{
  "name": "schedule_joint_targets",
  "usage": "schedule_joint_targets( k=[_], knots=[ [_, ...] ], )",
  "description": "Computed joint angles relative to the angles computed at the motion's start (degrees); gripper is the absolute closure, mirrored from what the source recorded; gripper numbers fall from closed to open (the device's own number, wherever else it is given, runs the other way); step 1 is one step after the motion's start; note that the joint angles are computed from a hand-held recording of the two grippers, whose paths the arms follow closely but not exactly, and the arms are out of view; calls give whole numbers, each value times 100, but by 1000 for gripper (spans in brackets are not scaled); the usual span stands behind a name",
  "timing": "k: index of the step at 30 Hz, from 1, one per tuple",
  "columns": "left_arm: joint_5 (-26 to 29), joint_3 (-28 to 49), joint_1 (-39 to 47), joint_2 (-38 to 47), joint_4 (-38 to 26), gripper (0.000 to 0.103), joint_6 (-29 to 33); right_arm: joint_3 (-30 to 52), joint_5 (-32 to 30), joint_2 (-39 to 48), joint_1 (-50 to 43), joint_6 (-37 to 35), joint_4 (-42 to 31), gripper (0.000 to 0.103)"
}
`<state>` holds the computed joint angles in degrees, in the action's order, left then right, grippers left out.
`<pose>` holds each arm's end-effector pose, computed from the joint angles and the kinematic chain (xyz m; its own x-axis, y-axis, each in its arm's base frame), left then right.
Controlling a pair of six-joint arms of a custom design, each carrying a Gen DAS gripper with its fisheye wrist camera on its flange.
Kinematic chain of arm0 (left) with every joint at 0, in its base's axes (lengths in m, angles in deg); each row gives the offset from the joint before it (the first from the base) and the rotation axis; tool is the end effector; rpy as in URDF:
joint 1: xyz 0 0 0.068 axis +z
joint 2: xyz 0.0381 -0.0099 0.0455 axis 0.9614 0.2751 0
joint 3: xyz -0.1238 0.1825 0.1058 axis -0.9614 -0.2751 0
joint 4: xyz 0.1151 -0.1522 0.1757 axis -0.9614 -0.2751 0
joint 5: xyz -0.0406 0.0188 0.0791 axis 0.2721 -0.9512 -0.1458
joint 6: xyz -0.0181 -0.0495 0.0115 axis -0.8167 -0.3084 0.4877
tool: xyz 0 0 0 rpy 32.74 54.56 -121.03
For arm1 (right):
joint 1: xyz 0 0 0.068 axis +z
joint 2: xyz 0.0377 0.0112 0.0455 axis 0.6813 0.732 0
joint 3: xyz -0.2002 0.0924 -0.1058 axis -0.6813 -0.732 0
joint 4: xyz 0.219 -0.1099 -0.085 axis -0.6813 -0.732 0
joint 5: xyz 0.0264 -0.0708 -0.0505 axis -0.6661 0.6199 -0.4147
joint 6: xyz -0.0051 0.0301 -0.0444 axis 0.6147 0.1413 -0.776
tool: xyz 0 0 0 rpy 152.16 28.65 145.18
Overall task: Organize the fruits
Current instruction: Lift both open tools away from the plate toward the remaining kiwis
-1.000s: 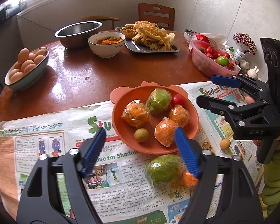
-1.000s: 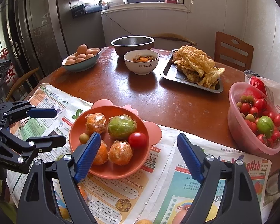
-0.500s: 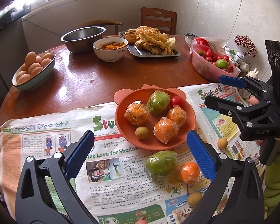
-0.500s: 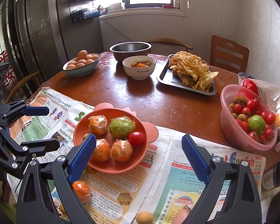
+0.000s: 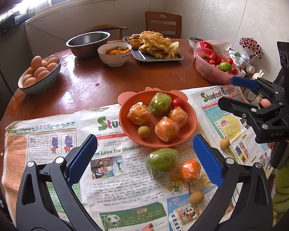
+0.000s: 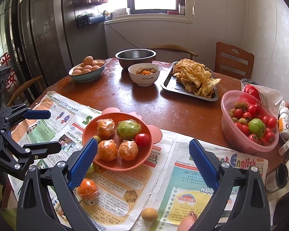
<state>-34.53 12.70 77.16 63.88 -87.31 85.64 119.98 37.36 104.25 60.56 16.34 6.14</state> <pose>0.3295 0.0024 0.2308 -0.6656 0.3627 -0.6522 0.5405 0.8369 -0.0861 0.2848 0.0866 0.2491 -0.6832 -0.0721 -0.7267 -0.1369 0.9901 0.0305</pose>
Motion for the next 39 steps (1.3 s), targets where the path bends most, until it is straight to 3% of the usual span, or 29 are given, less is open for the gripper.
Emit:
schedule_joint_targets(
  k=[26, 39],
  knots=[
    [138, -1631, 162, -1312, -60, 10, 584, -1196, 363, -1261, 602, 417, -301, 6],
    [93, -2389, -9, -1725, -10, 10, 881, -1393, 428, -1380, 866, 494, -366, 6]
  ],
)
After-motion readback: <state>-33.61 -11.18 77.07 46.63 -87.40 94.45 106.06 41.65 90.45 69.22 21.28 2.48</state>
